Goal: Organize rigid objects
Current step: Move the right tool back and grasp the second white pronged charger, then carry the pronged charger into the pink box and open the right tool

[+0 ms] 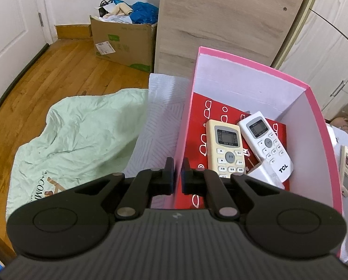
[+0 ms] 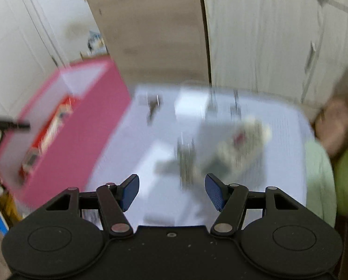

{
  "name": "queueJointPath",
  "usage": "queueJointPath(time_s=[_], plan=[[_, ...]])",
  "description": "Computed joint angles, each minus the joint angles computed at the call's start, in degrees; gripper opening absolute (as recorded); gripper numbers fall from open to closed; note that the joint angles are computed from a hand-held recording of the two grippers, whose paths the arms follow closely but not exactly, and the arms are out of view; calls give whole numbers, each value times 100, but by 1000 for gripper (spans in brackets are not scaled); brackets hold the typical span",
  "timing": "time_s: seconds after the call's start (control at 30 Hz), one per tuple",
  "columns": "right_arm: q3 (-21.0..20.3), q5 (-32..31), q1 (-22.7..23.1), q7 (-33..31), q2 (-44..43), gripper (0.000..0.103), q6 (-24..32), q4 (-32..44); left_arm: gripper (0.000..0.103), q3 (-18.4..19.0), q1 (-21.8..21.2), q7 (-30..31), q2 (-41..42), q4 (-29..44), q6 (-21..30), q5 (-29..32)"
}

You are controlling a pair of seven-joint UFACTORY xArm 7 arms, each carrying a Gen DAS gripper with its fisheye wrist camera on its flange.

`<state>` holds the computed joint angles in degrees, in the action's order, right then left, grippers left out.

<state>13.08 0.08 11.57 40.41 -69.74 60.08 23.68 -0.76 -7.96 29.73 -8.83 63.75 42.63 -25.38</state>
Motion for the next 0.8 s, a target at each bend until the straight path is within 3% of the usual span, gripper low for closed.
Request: queueJointPath(time_s=[0.1,0.3,0.43,0.5,0.8], plan=[[59,213,344,-44,-137,68,230,-100,5,-28,-4,-56,-20,-25,-55,83],[-17,539,657,-186,345,67,-16,-156,5,-10,-25,46,-20,-14,-27,109],[186,403,667,-211,871,65,33,44,5,42,-19,303,26,36,66,-26],[407,163,607,-170,1164,51,101,163,5,33,-18,449,1,-3,42,-47],[342,-182,718,-112,1241,49,-311,190,5,40,-84,933,-143,-173,-87,-36]])
